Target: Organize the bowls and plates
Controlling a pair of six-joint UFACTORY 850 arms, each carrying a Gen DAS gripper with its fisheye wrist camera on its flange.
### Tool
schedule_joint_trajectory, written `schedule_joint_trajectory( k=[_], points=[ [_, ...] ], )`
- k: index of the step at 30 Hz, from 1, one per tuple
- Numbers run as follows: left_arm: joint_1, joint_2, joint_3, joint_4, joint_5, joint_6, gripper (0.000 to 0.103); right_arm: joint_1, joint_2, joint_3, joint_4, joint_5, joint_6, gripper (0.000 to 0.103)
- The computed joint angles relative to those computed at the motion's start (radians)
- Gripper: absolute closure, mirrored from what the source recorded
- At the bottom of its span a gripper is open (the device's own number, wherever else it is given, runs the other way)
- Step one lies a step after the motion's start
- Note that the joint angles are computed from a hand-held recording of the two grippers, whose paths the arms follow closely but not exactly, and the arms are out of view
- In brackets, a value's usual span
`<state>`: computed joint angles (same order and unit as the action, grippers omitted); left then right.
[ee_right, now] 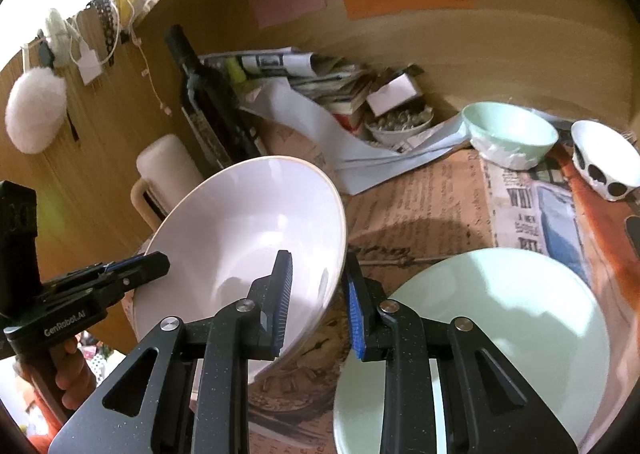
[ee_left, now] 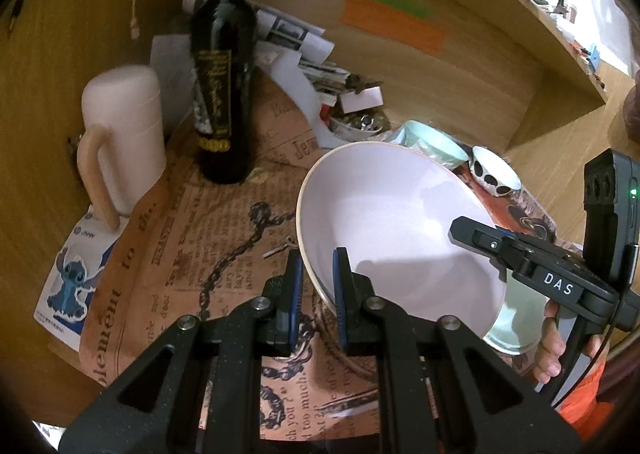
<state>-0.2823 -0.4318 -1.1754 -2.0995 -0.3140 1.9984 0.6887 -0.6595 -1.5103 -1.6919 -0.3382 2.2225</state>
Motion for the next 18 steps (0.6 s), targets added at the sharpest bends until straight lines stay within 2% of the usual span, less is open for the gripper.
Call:
schedule_joint_trajectory(
  k=[6,15,18],
  points=[
    [0.019,-0.013,0.008,0.006,-0.017,-0.022,0.090,0.001,-0.042,-0.050,0.139,0.020,-0.126,0.079],
    [0.046,-0.051,-0.006,0.121,-0.044,-0.150,0.090,-0.003,-0.098,-0.127,0.415,0.027,-0.402,0.079],
    [0.050,-0.054,-0.006,0.125,-0.061,-0.146,0.090,-0.004,-0.104,-0.135,0.464,0.024,-0.448,0.079]
  ],
)
